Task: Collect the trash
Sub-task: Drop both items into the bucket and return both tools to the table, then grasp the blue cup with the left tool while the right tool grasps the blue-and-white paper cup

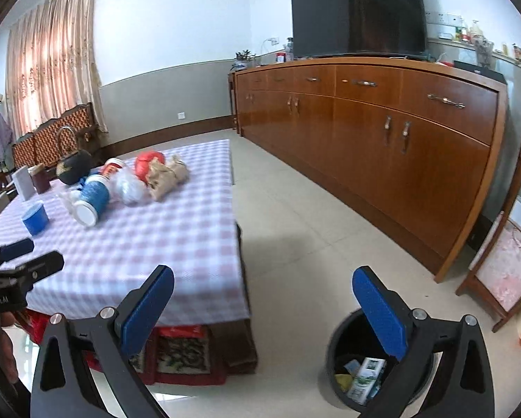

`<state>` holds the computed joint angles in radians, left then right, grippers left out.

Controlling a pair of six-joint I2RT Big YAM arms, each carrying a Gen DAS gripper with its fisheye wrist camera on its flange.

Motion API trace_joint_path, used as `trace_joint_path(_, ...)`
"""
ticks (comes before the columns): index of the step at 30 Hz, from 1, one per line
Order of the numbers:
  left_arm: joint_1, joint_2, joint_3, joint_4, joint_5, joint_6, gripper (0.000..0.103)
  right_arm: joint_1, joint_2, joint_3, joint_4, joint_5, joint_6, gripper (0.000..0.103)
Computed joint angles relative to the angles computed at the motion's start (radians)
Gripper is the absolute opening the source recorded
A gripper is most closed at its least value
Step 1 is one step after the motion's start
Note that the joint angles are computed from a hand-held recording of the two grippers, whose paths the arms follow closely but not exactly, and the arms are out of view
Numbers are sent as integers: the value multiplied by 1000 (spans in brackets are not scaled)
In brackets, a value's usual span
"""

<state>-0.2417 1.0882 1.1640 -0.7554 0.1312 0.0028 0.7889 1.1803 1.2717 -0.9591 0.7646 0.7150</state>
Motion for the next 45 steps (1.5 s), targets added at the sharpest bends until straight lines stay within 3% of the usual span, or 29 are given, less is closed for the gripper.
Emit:
trace_joint_path(9,181,-1,-10,26,8,29,102,9,186,179,62,-90,-100,103)
trace_joint_path(23,416,122,41,91,17,63,101,33,532,555,60,-206,-254,103)
trace_joint_path(33,466,272,154,106,13,76,101,-2,786,902,-80,-270,-283,102)
trace_joint_path(36,468,321,197,101,10,82,99,-17,870,1029,-156,-294,-277,96)
trace_joint_path(42,464,410,271,74,12,80,98,-41,1036,1284,-295,-344,-270,94)
trace_joint_path(45,457,439,298,72,9,84,97,-48,1072,1337,-319,-361,-262,86)
